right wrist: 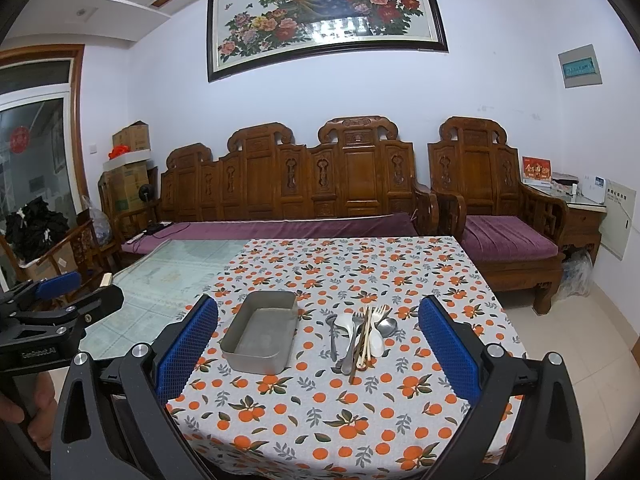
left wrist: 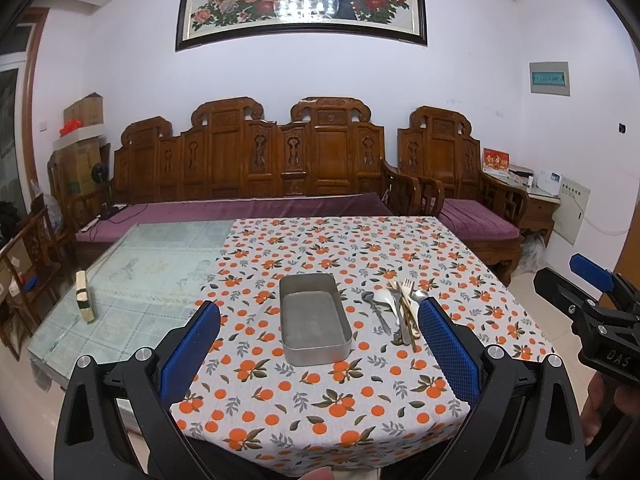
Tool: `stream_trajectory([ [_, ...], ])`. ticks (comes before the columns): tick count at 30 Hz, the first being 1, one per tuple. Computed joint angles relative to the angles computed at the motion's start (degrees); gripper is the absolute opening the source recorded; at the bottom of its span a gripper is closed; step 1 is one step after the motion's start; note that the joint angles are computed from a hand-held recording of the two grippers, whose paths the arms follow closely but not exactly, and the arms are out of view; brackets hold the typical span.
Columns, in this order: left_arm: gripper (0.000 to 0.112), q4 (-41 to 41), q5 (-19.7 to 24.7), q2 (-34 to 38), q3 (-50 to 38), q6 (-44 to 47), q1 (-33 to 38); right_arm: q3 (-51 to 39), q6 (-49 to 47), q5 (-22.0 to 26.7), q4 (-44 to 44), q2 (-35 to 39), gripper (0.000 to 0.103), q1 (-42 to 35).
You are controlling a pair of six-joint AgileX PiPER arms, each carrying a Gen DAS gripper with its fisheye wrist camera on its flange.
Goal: Organize utensils
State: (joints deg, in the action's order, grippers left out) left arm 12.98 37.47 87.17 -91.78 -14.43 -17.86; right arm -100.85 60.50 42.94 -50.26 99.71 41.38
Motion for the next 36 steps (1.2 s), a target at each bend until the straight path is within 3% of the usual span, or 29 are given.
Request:
stream_trajectory([
  [8,0.095,-5.0,-0.4,3.2,-0.8,5.1,1.1,2.4,-1.4,-2.5,1.9,0.3,0.100,-2.5],
  [14,0.096,-9.0,-2.8,6.3,-1.0,9.2,1.4,0.6,-7.8,-3.7,9.3,4.8,0.100,-7.6],
  [21,0.096,-13.1,-0.9,10.6,-4.5,14.1,1.9,-3.6,-20.4,-5.0,20.3,10.0,0.098,-12.9],
  [27,0.096,-16.8,1.5,15.7,-9.2,18.3,2.2,-11.5,-36.8,-3.2,32.1,17.6,0.068,-16.3],
  [29,0.096,-16.7,2.2,17.6,-10.6,19.0,1.8,-14.8,-42.1,-1.9,35.4,21.1,0.053,-17.5],
  [32,0.096,-18.3,2.9,20.3,-12.3,20.1,1.6,-20.7,-47.5,0.9,40.9,27.0,0.043,-19.9],
  [36,0.096,-18.8,4.0,24.6,-15.9,20.4,1.2,-28.9,-51.2,3.8,45.3,34.4,0.041,-22.8],
])
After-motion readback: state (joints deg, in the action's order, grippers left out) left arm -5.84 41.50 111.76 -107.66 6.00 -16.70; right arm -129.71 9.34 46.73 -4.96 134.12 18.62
